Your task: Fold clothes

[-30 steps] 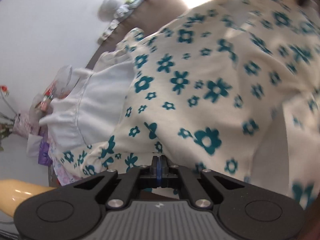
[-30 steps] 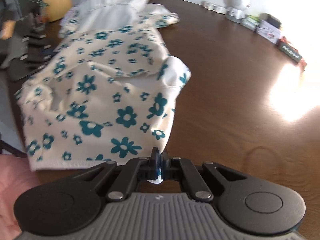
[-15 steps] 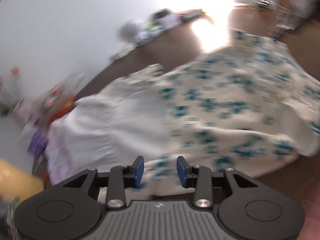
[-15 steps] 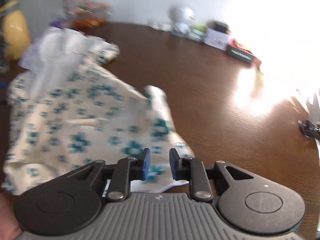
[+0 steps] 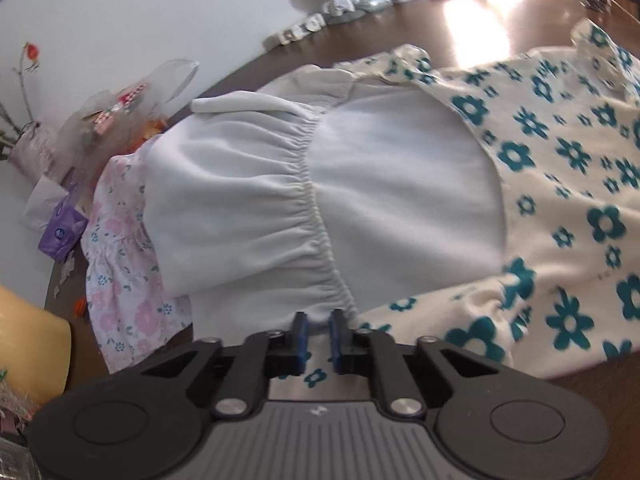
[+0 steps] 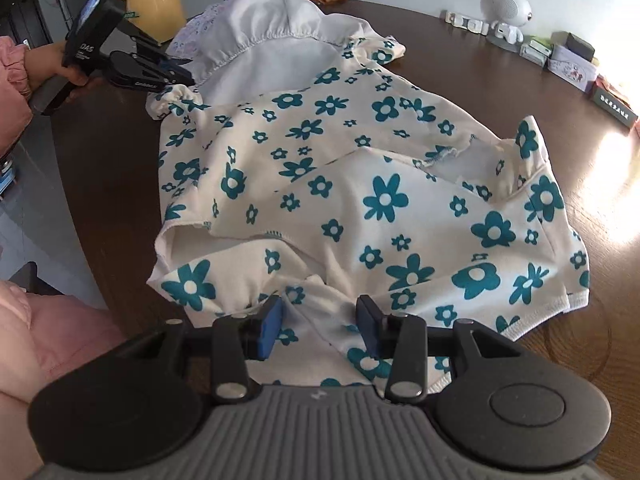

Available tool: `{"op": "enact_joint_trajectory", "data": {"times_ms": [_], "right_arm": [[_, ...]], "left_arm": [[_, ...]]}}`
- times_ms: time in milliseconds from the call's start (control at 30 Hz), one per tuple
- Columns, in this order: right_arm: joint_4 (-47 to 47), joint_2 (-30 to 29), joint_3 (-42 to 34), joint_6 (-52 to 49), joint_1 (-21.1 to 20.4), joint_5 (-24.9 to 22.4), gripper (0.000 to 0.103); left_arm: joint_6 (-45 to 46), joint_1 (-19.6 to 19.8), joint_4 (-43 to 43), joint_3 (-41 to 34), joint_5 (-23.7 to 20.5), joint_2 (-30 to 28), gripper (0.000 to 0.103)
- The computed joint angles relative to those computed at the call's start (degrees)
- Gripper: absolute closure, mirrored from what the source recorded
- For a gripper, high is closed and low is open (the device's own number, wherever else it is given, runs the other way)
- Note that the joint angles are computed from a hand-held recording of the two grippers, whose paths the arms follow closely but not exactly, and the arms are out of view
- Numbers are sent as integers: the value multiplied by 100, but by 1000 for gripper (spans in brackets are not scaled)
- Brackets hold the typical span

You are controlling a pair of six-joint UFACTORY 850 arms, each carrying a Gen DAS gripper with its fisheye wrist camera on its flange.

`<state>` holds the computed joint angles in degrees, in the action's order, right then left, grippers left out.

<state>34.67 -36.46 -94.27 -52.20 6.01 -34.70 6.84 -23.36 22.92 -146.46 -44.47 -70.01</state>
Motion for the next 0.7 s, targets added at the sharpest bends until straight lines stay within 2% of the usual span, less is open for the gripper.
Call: {"op": "enact_joint_trajectory", "data": {"times_ms": [67, 200, 300, 333, 433, 600, 633, 700], "right_arm": [[-20, 10, 50, 96, -40, 32, 62], [-330, 30, 72, 340, -135, 134, 62], [-678, 2, 17, 579, -201, 179, 61], [-785, -29, -29, 653, -223, 173, 56], [-964, -141, -197, 719, -279, 134, 56], [-996, -318, -488, 660, -364, -4, 55], [-967, -350, -552, 649, -383, -35, 55], [-637, -341, -626, 500, -462, 61, 55]], "left_arm": [[-177, -105, 494, 715, 168, 376, 103], [-477, -338, 1023, 1615, 235, 891, 103], [-1052, -519, 1559, 2723, 442, 1511, 103], [-1236, -582, 1728, 3037, 479, 1688, 103], [-1911, -767, 2190, 3935, 613, 2193, 103], [-2377, -952, 2235, 4502, 660, 2560, 103], [-2419, -950, 2185, 4497, 647, 2577, 101], [-2595, -885, 2125, 4410, 657, 2601, 86]]}}
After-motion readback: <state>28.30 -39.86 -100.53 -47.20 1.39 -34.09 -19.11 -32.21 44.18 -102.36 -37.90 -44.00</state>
